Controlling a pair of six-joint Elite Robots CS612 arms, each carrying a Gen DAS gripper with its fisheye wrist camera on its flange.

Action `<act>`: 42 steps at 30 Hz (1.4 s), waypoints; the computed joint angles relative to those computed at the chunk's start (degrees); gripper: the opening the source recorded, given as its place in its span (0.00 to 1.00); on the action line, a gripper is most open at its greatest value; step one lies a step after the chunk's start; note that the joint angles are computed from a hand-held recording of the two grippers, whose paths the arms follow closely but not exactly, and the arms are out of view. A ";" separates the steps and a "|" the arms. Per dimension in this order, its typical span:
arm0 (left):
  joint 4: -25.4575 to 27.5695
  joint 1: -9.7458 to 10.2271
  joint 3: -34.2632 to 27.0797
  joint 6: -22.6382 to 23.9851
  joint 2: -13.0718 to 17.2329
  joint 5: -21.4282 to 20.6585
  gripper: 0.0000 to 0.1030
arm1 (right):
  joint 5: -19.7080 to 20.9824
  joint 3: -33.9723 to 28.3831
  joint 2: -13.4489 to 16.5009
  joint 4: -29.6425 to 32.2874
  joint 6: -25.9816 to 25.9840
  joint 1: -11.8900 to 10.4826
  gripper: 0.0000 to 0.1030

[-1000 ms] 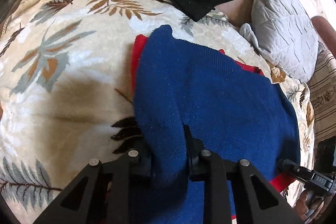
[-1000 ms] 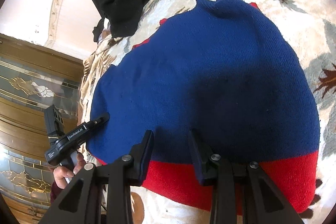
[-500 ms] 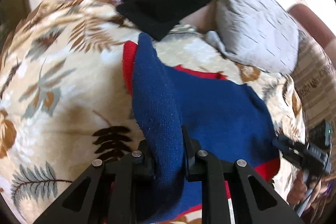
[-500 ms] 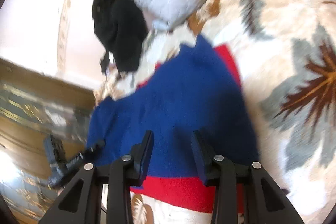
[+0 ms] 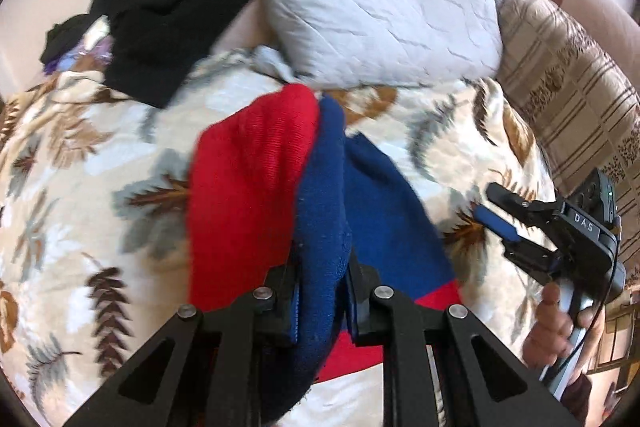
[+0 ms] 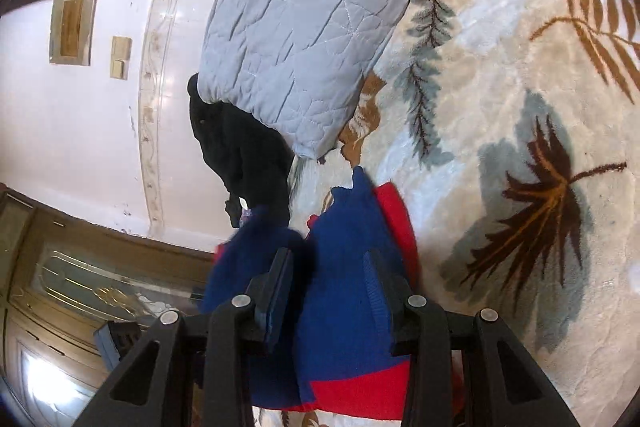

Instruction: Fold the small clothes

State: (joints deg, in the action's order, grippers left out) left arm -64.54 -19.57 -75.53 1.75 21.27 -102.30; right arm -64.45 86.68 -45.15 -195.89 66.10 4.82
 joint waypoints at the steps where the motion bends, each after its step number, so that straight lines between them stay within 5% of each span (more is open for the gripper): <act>1: 0.53 -0.45 0.08 -0.28 0.09 -0.12 0.18 | 0.70 -0.11 0.06 0.28 -0.29 -0.10 0.40; 3: 3.06 -0.71 1.61 -0.17 -0.60 -3.85 0.23 | 2.41 -0.79 0.47 0.93 -0.37 -0.08 0.40; 5: 4.51 0.52 2.85 -0.61 -1.19 -12.92 0.27 | 4.94 -1.90 1.16 2.11 -0.39 -0.07 0.41; 7: 2.95 1.88 2.64 -1.13 -1.37 -19.48 0.38 | 6.76 -2.80 1.66 3.80 -0.47 0.03 0.58; 9: -2.03 2.72 1.05 -2.90 -1.01 -18.35 0.63 | 7.99 -3.47 2.16 4.91 -0.43 0.18 0.62; 15: -2.89 4.41 -1.40 -3.14 -0.01 -7.89 0.65 | 8.99 -6.46 3.26 13.20 -4.82 1.42 0.62; 21: -3.06 4.70 -6.64 -2.68 5.35 -1.15 0.65 | 6.96 -10.19 4.32 21.75 -11.57 3.09 0.62; 28: -2.14 4.87 -8.08 -0.23 7.86 -4.77 0.65 | 2.34 -17.33 6.89 30.86 -23.09 5.08 0.58; 30: -2.61 4.67 -8.26 0.84 8.21 -5.36 0.65 | -0.71 -20.11 7.81 35.38 -27.50 5.78 0.34; 33: -3.22 4.90 -7.83 0.60 8.10 -6.55 0.65 | -3.55 -21.90 7.81 38.08 -29.83 6.19 0.24; 40: -7.57 4.55 -6.94 0.20 7.37 -12.79 0.65 | -7.24 -17.30 4.61 26.47 -27.36 4.04 0.17; 42: -6.73 3.82 -7.19 2.34 7.32 -10.97 0.65 | -4.66 -16.95 5.11 28.00 -26.68 2.76 0.17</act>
State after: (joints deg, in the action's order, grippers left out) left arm -71.27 -15.75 -82.72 4.09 28.59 -113.28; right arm -69.11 69.73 -40.04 -167.89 39.42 7.58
